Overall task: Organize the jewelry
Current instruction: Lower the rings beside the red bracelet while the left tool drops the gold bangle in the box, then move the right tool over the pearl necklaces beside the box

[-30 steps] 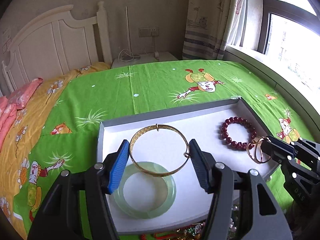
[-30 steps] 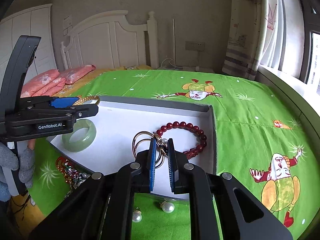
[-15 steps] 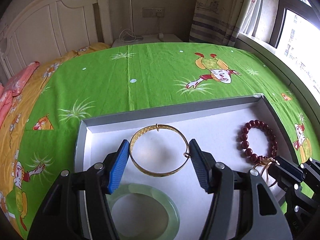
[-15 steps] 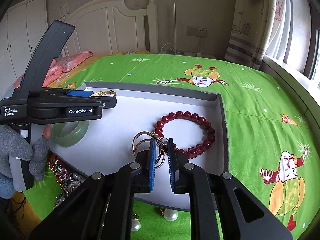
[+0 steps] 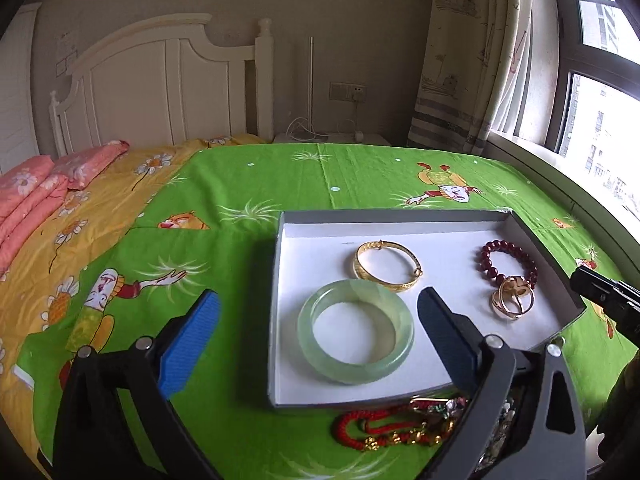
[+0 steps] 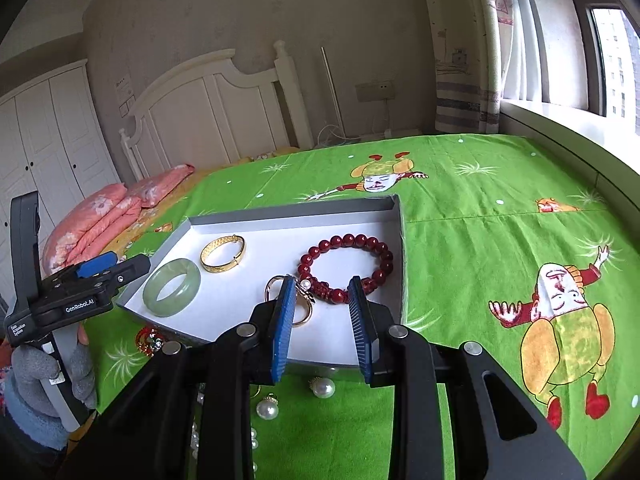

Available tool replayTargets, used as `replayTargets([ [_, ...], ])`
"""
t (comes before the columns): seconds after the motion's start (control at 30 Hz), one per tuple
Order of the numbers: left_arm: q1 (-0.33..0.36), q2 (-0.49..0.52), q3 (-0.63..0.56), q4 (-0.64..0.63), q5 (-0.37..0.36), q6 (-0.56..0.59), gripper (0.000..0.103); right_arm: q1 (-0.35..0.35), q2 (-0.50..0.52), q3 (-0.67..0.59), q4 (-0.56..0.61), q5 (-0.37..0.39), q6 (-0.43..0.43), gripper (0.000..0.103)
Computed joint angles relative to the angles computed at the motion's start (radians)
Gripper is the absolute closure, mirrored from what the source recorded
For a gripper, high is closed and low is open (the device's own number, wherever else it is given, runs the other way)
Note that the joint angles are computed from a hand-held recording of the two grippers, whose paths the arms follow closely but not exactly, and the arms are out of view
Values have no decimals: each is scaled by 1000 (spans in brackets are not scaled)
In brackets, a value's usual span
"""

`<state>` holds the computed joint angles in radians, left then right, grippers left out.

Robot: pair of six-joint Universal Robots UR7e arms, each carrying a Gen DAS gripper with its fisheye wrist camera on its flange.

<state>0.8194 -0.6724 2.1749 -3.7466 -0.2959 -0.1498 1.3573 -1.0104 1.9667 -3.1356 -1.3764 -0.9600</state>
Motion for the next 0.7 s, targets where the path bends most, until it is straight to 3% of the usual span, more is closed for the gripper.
replayTargets([
  [0.03, -4, 5, 21, -39, 20, -7, 5, -7, -4, 6, -7, 1, -1, 76],
  [0.13, 1, -18, 73, -139, -15, -48, 3, -27, -17, 27, 4, 5, -21, 76],
  [0.3, 53, -103, 105, 37, -116, -238, 3, -54, -57, 126, -17, 48, -165, 74],
  [0.4, 62, -108, 111, 33, -138, -256, 3, -54, -77, 166, -21, 66, -218, 74],
  [0.53, 58, -94, 113, -15, -124, -251, 3, -47, -122, 204, 80, 74, -293, 74],
  [0.7, 61, -104, 106, 57, -123, -282, 3, -30, -164, 227, 257, 46, -389, 71],
])
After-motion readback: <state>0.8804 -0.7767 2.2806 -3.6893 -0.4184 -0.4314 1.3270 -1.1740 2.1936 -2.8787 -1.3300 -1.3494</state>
